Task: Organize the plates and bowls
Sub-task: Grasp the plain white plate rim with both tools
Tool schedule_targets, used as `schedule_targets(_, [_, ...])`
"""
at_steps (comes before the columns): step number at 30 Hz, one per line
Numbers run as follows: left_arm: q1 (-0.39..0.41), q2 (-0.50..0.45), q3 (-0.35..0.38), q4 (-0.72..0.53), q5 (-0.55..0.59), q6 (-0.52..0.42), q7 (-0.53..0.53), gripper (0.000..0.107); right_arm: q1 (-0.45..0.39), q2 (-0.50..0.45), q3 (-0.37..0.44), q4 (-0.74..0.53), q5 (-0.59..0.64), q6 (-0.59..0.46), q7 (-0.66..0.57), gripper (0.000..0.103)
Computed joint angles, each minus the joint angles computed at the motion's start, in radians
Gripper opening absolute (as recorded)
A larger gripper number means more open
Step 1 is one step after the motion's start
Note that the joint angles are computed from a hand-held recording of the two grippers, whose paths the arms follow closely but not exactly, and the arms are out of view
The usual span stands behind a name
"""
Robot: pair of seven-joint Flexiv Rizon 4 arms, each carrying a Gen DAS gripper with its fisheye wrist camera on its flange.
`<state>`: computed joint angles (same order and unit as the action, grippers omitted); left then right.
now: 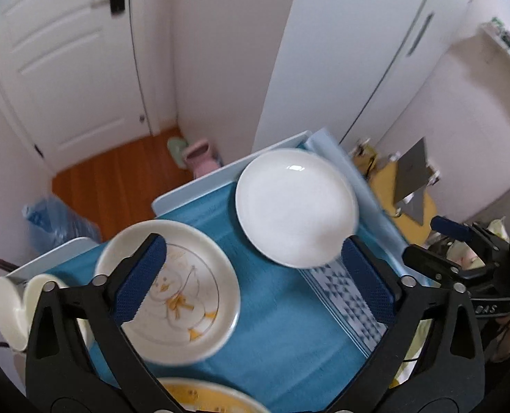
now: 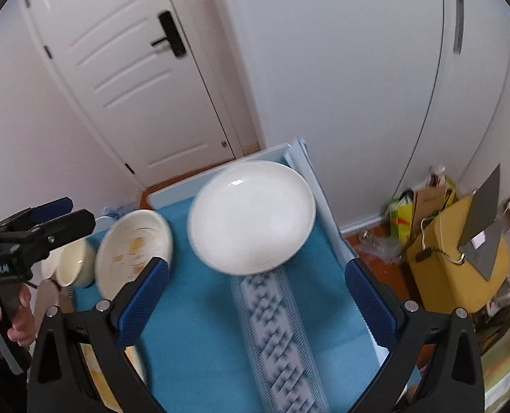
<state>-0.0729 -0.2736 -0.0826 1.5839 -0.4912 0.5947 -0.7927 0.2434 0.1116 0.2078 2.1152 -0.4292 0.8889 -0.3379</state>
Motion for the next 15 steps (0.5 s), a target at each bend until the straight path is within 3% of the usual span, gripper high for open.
schedule_targets(3, [-0.043,-0.123,-0.007,-0.129,0.117,-0.052,-0.104,0.079,-0.012,-0.048,-0.039,0.026,0.135,0.109,-0.096,0.080])
schedule_targets(6, [-0.067,-0.220,-0.009,-0.219,0.183,-0.103,-0.154,0.064,-0.027,-0.104,-0.059,0.027,0.242,0.162,-0.166,0.068])
schedule_targets(9, [-0.080,-0.284,-0.015,-0.278,0.211,-0.127,-0.176,0.059,-0.040,-0.151,-0.065,0.019,0.354,0.200,-0.231,0.056])
schedule_targets(11, [-0.082,-0.306,-0.019,-0.294,0.215,-0.130,-0.178,0.055,-0.047,-0.173,-0.066,0.014,0.393,0.220,-0.266,0.053])
schedule_targets(13, [-0.085,-0.328,-0.021,-0.310,0.217,-0.140,-0.185,0.052,-0.050,-0.187,-0.070,0.022,0.383,0.239,-0.259,0.052])
schedule_targets(15, [-0.092,-0.348,-0.021,-0.325,0.224,-0.143,-0.198,0.047,-0.053,-0.191,-0.070,0.031,0.381,0.262,-0.244,0.045])
